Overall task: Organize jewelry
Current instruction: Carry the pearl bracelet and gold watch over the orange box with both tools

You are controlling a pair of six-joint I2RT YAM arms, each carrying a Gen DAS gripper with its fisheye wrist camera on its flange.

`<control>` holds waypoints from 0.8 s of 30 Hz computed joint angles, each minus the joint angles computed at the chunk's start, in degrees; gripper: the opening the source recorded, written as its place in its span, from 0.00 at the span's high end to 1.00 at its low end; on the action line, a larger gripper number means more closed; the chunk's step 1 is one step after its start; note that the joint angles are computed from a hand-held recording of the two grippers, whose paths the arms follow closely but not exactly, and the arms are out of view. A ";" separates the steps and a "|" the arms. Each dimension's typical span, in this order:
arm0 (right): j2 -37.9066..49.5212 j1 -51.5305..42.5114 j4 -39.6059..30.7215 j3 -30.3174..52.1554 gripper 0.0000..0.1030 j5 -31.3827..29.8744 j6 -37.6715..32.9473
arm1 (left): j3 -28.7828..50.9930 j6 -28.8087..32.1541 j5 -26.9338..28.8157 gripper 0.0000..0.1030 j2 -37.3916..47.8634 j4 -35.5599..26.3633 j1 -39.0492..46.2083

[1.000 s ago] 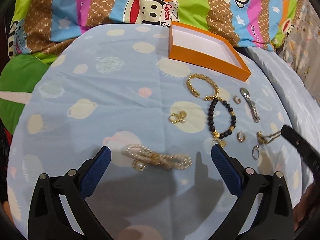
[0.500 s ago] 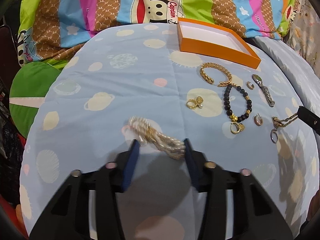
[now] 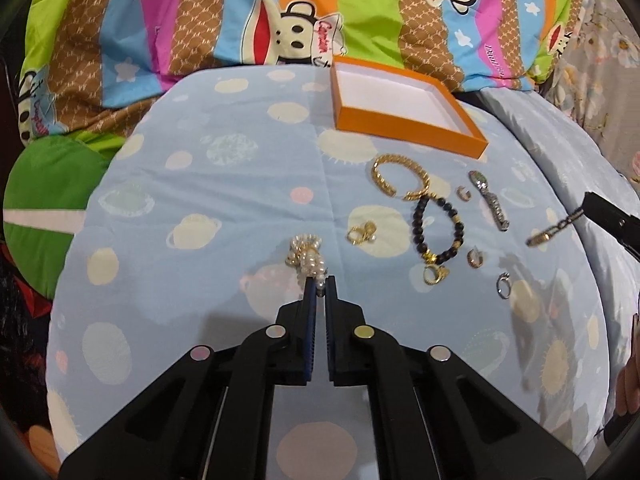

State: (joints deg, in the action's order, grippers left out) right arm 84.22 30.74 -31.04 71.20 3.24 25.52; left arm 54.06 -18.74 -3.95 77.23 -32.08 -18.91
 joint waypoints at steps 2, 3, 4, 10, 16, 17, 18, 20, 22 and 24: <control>1.26 -1.09 -0.49 2.14 0.89 -0.78 -0.93 | 1.77 1.34 0.68 0.97 0.64 -0.27 0.64; 2.16 -1.71 -0.81 3.60 0.89 -1.11 -1.52 | 2.45 1.87 0.92 0.97 1.01 -0.34 0.91; 3.11 -2.36 -1.18 5.05 0.89 -1.50 -2.14 | 3.52 2.51 1.23 0.97 1.69 -0.36 1.31; 8.63 -5.48 -3.32 13.71 0.89 -2.04 -5.09 | 8.29 5.44 2.16 0.97 5.30 0.39 2.84; 16.57 -8.35 -4.26 24.45 0.89 -2.38 -7.37 | 17.21 8.16 4.57 0.97 12.88 1.43 4.59; 18.77 -9.01 -4.61 27.15 0.89 -3.25 -7.59 | 19.18 8.67 4.38 0.97 14.42 1.56 4.54; 20.78 -9.56 -4.87 29.59 0.89 -4.05 -7.79 | 21.52 9.36 4.02 0.97 16.29 1.82 4.40; 24.71 -10.17 -5.78 34.45 0.89 -4.90 -8.10 | 26.37 10.41 3.68 0.97 20.14 1.95 4.13; 29.76 -10.69 -7.93 41.13 0.89 -5.48 -8.71 | 33.20 10.84 4.58 0.97 25.55 1.01 4.10; 35.26 -11.05 -11.07 48.78 0.89 -5.88 -9.43 | 38.63 11.18 5.58 0.97 29.79 0.21 4.06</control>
